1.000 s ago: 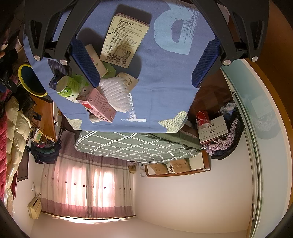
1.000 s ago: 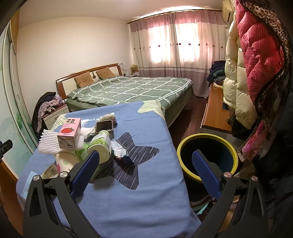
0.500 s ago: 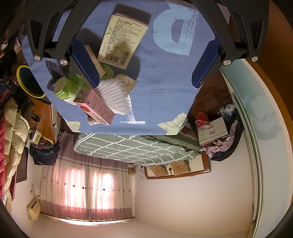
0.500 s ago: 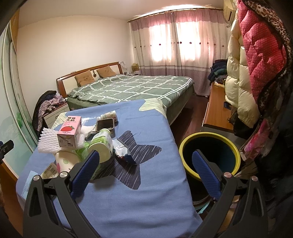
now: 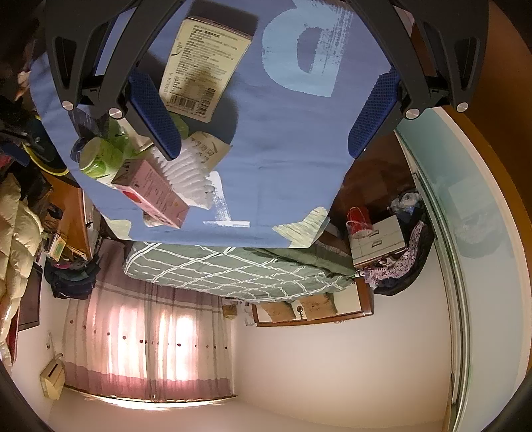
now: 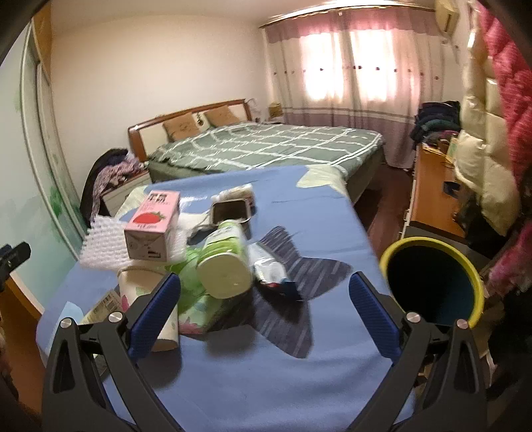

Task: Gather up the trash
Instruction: 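Close the right tool on the green plastic bottle, then carry the green bottle with the right tool into the yellow-rimmed bin and open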

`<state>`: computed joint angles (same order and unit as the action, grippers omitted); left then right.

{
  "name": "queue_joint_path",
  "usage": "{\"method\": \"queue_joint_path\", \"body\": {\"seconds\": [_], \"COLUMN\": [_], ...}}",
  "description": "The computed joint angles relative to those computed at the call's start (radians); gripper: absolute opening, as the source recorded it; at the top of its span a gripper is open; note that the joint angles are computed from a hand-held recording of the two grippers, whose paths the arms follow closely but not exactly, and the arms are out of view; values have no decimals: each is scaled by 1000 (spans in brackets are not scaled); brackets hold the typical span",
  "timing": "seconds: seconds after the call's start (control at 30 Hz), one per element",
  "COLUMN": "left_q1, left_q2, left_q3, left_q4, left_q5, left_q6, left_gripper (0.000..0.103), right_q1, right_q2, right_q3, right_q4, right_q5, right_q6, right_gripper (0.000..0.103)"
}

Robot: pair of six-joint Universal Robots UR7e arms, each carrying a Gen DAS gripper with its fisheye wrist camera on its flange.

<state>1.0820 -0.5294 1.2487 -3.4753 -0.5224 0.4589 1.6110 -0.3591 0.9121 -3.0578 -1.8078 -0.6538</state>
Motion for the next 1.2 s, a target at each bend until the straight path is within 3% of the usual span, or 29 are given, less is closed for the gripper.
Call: {"method": "queue_joint_path", "body": {"seconds": [0.27, 0.43, 0.57, 0.6, 0.63, 0.67, 1.07, 1.2], "left_q1": [15, 20, 26, 27, 27, 28, 18, 15], "left_q2": [8, 13, 17, 16, 17, 17, 13, 16], "left_q3": [-21, -30, -39, -38, -39, -40, -27, -27], "left_q4": [46, 54, 71, 74, 76, 78, 68, 67], "left_q5": [-11, -19, -29, -30, -31, -32, -39, -42], "left_q6": [-26, -25, -32, -34, -34, -35, -19, -14], "left_gripper": [99, 99, 99, 99, 99, 99, 99, 99], "right_q1": [10, 12, 10, 10, 9, 8, 8, 3], "right_q2": [140, 247, 292, 295, 300, 300, 102, 66], "right_q3": [-242, -444, -519, -523, -537, -543, -234, -197], "right_q4": [142, 270, 309, 312, 331, 353, 202, 176], "right_q5": [-16, -52, -60, -61, -60, -57, 64, 107], "right_q6": [-30, -40, -52, -55, -57, -53, -1, 23], "right_gripper": [96, 81, 78, 71, 57, 53, 50, 49]}}
